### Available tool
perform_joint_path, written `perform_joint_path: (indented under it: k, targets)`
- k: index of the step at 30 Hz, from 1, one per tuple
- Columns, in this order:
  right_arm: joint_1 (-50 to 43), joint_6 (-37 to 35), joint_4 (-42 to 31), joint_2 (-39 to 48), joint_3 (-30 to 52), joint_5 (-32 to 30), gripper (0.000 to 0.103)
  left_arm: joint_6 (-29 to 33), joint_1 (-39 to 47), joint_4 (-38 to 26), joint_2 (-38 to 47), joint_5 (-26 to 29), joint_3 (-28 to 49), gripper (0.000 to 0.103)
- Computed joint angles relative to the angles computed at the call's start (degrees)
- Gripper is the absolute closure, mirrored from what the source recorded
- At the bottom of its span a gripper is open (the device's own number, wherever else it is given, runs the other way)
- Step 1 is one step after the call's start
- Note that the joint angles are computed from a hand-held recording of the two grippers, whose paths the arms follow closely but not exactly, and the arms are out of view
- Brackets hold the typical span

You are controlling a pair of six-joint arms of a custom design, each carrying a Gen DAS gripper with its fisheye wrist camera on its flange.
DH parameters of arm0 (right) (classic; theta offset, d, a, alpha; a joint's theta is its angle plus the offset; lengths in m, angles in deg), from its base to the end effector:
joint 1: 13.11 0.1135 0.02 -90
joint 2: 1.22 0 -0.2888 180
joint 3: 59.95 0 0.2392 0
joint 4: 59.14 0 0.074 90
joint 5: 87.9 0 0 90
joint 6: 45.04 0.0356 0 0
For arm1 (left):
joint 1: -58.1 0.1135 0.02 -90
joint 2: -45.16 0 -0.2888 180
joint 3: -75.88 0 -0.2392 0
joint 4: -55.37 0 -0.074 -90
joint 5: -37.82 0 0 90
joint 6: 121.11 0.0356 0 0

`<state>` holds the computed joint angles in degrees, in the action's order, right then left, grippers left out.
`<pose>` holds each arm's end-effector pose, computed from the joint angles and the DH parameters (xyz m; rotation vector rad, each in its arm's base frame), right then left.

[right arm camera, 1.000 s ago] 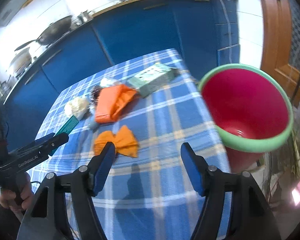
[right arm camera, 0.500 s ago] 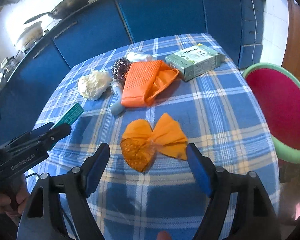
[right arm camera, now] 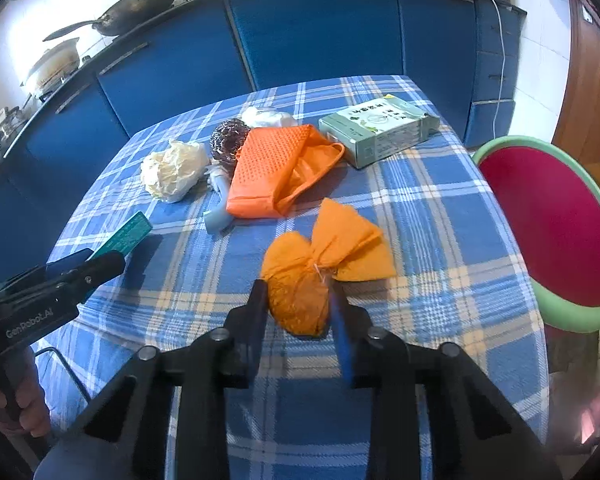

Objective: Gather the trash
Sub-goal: 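Lift the medicine box and orange glove off the table with both tools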

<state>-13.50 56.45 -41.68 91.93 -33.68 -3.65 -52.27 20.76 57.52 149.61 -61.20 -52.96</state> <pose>0.2010 0.0022 0.0988 0.2073 2.4296 0.2090 0.2447 -0.1797 0.1164 0.2789 2.4494 -0.2551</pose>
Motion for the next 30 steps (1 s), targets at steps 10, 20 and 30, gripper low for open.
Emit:
perform_joint_path:
  k: [10,20,30]
  targets:
    - [-5.06,-0.81,0.81,-3.56,-3.22,-5.28,0.072,0.62,-2.85,-1.02,-2.71,-0.97,0.63,0.046]
    - [-12.62,-2.95,-5.21,-14.09,-5.54,-8.38,0.072,2.46,-6.80,-3.13,-1.89,-0.42,5.42,0.060]
    - [-18.89,-5.66,-9.53,-19.20,-6.21,-12.62,0.072,1.69,-7.34,-7.17,-1.28,0.67,7.00,0.047]
